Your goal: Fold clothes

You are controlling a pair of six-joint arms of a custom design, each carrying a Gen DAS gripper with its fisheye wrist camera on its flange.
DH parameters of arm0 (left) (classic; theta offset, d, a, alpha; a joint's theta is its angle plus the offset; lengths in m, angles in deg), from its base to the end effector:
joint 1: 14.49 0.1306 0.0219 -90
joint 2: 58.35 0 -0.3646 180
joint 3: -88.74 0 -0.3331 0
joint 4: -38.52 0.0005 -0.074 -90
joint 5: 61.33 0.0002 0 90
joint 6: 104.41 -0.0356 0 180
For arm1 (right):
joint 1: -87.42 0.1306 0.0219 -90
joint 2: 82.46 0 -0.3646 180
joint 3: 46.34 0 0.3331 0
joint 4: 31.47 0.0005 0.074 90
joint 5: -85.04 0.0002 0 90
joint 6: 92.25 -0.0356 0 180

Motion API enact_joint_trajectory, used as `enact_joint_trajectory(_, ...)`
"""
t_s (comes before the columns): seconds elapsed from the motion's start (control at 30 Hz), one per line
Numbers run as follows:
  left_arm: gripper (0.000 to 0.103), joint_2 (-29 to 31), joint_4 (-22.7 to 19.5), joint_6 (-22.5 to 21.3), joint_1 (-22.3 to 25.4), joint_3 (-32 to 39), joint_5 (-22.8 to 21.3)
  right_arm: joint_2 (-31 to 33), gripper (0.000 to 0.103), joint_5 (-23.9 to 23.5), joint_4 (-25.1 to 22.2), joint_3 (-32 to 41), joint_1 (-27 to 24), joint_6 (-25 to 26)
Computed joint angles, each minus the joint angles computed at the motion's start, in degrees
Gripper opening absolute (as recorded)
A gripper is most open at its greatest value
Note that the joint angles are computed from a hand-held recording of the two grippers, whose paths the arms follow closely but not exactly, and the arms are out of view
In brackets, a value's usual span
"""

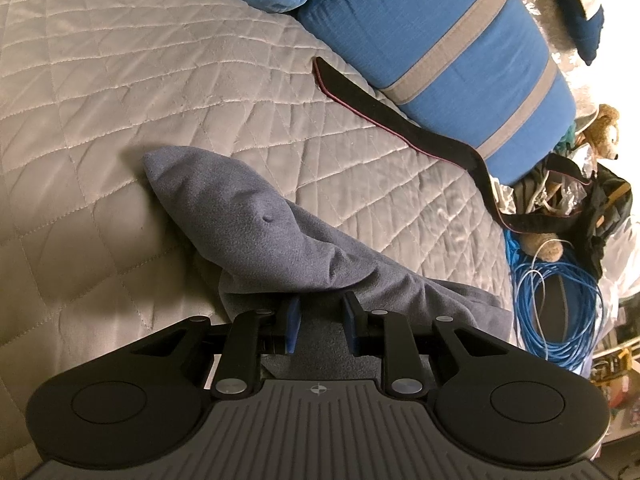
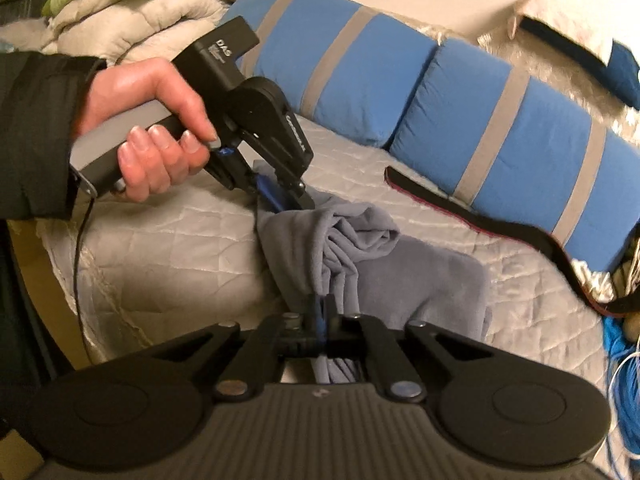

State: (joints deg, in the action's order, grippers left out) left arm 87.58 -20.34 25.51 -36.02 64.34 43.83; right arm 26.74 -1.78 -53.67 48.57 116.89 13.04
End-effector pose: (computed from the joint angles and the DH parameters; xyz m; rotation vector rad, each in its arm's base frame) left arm 0.6689 -0.2744 0.3087 -0.2830 2.5382 -0.7766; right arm 0.4823 0.2697 0.3274 -0.8119 2.0529 0.0766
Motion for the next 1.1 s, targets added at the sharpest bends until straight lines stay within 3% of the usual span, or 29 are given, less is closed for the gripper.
enact_joint_trajectory(0.3, 0.022, 0.1, -0.4, 0.0, 0.0, 0.3, 0.0, -0.6, 0.002, 1.0, 2.4, -0.3, -0.8, 0.0)
enact_joint_trajectory(0.43, 0.022, 0.1, -0.5, 0.2, -0.1, 0.4, -0.1, 0.2, 0.046, -2.0, 1.7, 1.0, -1.3, -3.7)
enact_joint_trajectory(0.53, 0.022, 0.0, -0.3, 0.2, -0.1, 0.1, 0.0, 1.7, 0.051, -4.7, 2.0, 2.2, -1.3, -5.4)
enact_joint_trajectory(0.63, 0.022, -0.1, -0.2, 0.3, 0.0, -0.1, 0.0, 3.7, 0.047, -5.9, 1.2, 4.2, -1.3, -7.2)
enact_joint_trajectory(0.67, 0.022, -0.1, -0.2, 0.2, 0.0, 0.0, 0.0, 4.3, 0.005, -5.2, 0.8, 4.9, -1.2, -7.9)
enact_joint_trajectory(0.77, 0.022, -0.1, -0.1, 0.2, 0.0, -0.1, 0.2, 4.8, 0.002, -5.1, 1.0, 5.1, -1.5, -10.3)
enact_joint_trajectory(0.83, 0.022, -0.4, 0.2, 0.3, 0.1, -0.6, 0.4, 4.2, 0.004, -7.8, 2.0, 4.2, -2.2, -12.1)
enact_joint_trajectory(0.87, 0.022, -0.5, 0.3, 0.4, 0.2, -0.8, 0.6, 4.0, 0.014, -9.5, 2.6, 3.7, -2.5, -13.2)
enact_joint_trajectory(0.9, 0.022, -0.4, -0.5, 0.4, 0.3, -0.2, 0.9, 3.6, 0.016, -10.8, 3.8, 2.9, -2.8, -14.0)
enact_joint_trajectory(0.97, 0.023, 0.7, -4.0, 0.9, 0.7, 3.0, 2.1, 2.5, 0.043, -12.5, 8.0, 0.6, -3.2, -14.8)
enact_joint_trajectory(1.0, 0.023, 1.4, -6.4, 1.5, 1.0, 5.3, 2.9, 1.9, 0.047, -12.7, 10.5, -0.6, -3.3, -14.7)
enact_joint_trajectory(1.07, 0.024, -1.0, -7.1, 3.8, 1.9, 2.6, 4.7, 0.8, 0.068, -13.4, 15.3, -3.0, -3.4, -15.1)
enact_joint_trajectory(1.1, 0.024, -3.7, -5.0, 4.8, 2.3, -2.0, 5.0, 0.6, 0.071, -13.9, 16.5, -3.5, -3.6, -15.9)
